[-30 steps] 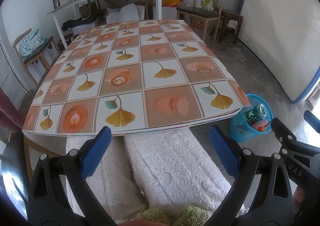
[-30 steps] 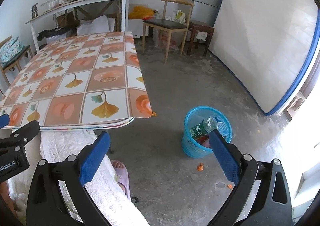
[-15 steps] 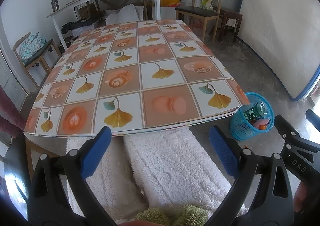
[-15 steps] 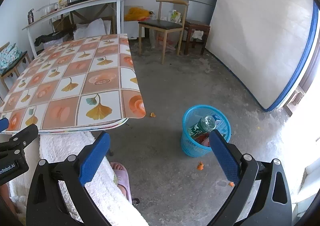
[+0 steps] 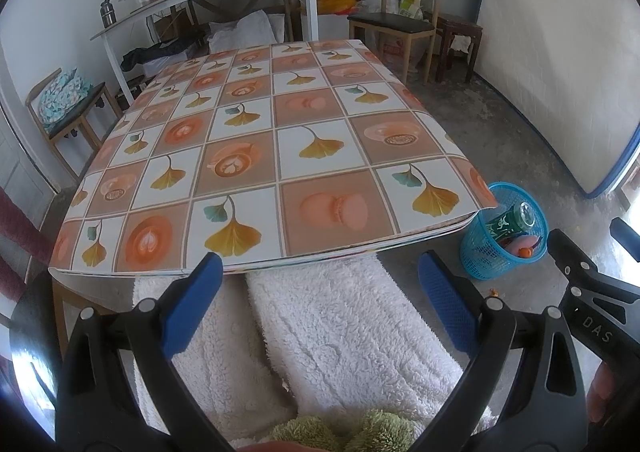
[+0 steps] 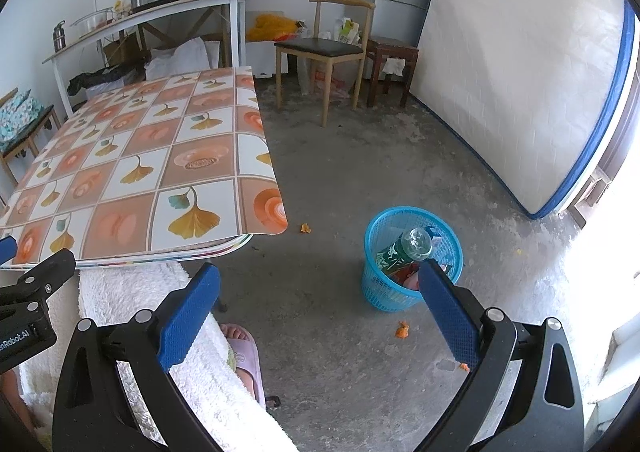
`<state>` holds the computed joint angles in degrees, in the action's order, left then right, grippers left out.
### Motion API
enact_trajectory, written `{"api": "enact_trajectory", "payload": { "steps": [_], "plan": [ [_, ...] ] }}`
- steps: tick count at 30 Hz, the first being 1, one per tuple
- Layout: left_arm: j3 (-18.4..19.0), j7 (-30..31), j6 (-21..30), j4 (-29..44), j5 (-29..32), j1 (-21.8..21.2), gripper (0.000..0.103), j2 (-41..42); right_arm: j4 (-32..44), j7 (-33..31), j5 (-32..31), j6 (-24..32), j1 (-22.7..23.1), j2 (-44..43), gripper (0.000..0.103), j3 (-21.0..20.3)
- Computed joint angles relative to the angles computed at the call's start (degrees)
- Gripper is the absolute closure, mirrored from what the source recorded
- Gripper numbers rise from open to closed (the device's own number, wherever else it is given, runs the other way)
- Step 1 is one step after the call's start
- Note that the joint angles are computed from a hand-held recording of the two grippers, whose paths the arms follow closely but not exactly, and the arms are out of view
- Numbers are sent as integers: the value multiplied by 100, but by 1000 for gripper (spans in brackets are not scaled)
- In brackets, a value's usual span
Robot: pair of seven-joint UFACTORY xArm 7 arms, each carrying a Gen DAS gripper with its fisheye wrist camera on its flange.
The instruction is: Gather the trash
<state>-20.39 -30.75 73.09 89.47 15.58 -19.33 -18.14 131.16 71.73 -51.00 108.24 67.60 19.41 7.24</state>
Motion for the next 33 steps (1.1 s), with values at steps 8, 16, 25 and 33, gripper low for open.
{"api": "enact_trajectory", "payload": {
  "steps": [8,16,25,33],
  "plan": [
    [-1,-11,-5,-4,13,-6,9,5,-25,9,14,-11,-13,-3,7,9],
    [-9,-18,4,17,28,-13,9,21,-97,55,39,-69,-46,-41,7,30],
    [-4,-21,6,28,26,-23,9,33,114,-24,24,-40,21,103,7,-48],
    [-1,-18,-1,21,35,-26,9,31,111,-37,24,-44,29,94,7,-72]
  ]
}}
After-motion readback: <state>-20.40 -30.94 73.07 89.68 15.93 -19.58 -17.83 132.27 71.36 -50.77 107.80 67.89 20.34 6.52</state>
